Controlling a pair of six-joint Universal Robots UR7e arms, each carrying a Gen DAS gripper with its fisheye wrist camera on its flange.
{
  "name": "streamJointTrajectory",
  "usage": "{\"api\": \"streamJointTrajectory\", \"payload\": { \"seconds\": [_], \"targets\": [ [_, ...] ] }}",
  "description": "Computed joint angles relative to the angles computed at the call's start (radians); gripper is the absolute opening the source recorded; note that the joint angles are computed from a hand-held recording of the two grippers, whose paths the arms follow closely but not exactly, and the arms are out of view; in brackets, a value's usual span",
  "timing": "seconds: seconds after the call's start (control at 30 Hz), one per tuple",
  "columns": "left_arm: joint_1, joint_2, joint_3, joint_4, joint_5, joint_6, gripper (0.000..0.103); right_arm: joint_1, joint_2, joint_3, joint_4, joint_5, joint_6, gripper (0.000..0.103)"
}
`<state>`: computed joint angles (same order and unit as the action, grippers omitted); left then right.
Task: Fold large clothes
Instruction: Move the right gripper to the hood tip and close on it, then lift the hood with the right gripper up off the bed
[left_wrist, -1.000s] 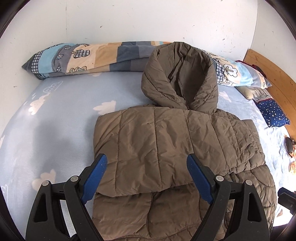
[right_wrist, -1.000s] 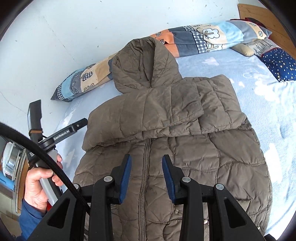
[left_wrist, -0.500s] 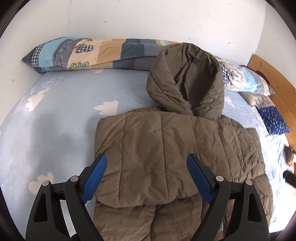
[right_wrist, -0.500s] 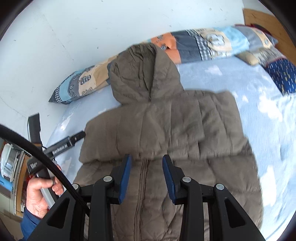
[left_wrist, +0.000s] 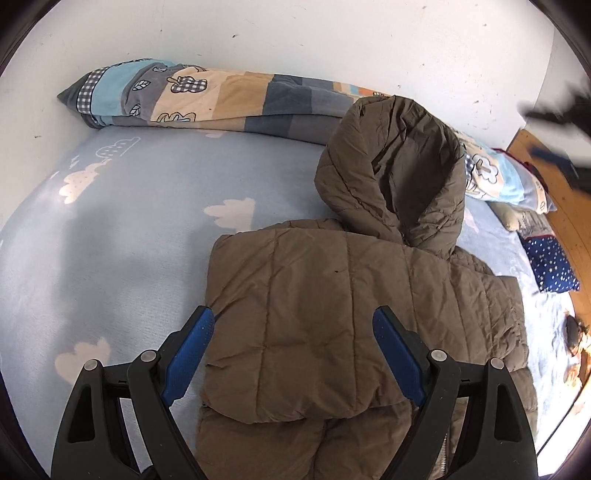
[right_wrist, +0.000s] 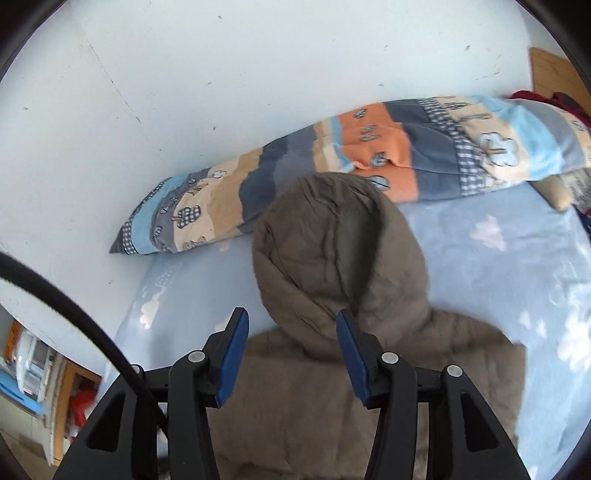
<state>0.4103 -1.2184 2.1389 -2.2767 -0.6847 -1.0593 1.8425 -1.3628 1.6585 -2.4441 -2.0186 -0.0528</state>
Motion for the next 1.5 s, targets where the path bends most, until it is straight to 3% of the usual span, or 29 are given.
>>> {"api": "streamJointTrajectory", "payload": {
  "seconds": [0.1,0.23,0.37,0.53,0.6,0.63,0.77,0.93,1.13,1.2,1.27,1.33,1.4,1.5],
  "targets": [
    [0.004,0.003,-0.003,0.017,0.021,0.014,0.087,-0.023,0.093,-0.088,-0.022,0.018,0.089,0.056],
    [0.018,0.004,-0.004,-0.009,0.028,0.044,0.087,0.011,0.258,-0.225,-0.040,-0.234,-0.088,0.062],
    [0.034,0.015,-0.012,-0.038,0.034,0.094,0.087,-0.018,0.350,-0.322,-0.052,-0.329,-0.164,0.062],
    [0.058,0.034,-0.032,-0.095,0.040,0.115,0.087,-0.072,0.413,-0.386,-0.063,-0.302,-0.244,0.061],
    [0.064,0.044,-0.037,-0.118,0.031,0.131,0.087,-0.087,0.428,-0.390,-0.069,-0.301,-0.286,0.031],
    [0.065,0.050,-0.039,-0.128,0.031,0.145,0.087,-0.089,0.434,-0.391,-0.069,-0.318,-0.300,0.004],
    [0.078,0.073,-0.060,-0.179,0.039,0.190,0.087,-0.087,0.389,-0.310,-0.172,-0.279,-0.376,0.004],
    [0.154,0.182,-0.196,-0.343,0.019,0.323,0.087,-0.069,0.272,-0.185,-0.212,-0.225,-0.416,0.004],
    [0.184,0.337,-0.394,-0.290,0.132,0.432,0.086,-0.025,0.147,-0.057,-0.219,-0.194,-0.468,0.004],
    [0.175,0.365,-0.419,-0.302,0.182,0.485,0.068,-0.020,0.098,-0.017,-0.208,-0.164,-0.469,0.004],
    [0.174,0.360,-0.428,-0.277,0.161,0.492,0.021,-0.016,0.045,0.028,-0.204,-0.140,-0.469,0.004],
    [0.161,0.341,-0.406,-0.285,0.129,0.494,0.014,-0.012,-0.013,0.081,-0.206,-0.115,-0.470,0.004],
    [0.124,0.320,-0.362,-0.270,0.155,0.486,0.013,-0.006,-0.067,0.134,-0.212,-0.098,-0.465,0.002],
    [0.075,0.273,-0.282,-0.265,0.134,0.445,0.010,0.008,-0.164,0.226,-0.236,-0.057,-0.443,0.001]
  ]
}}
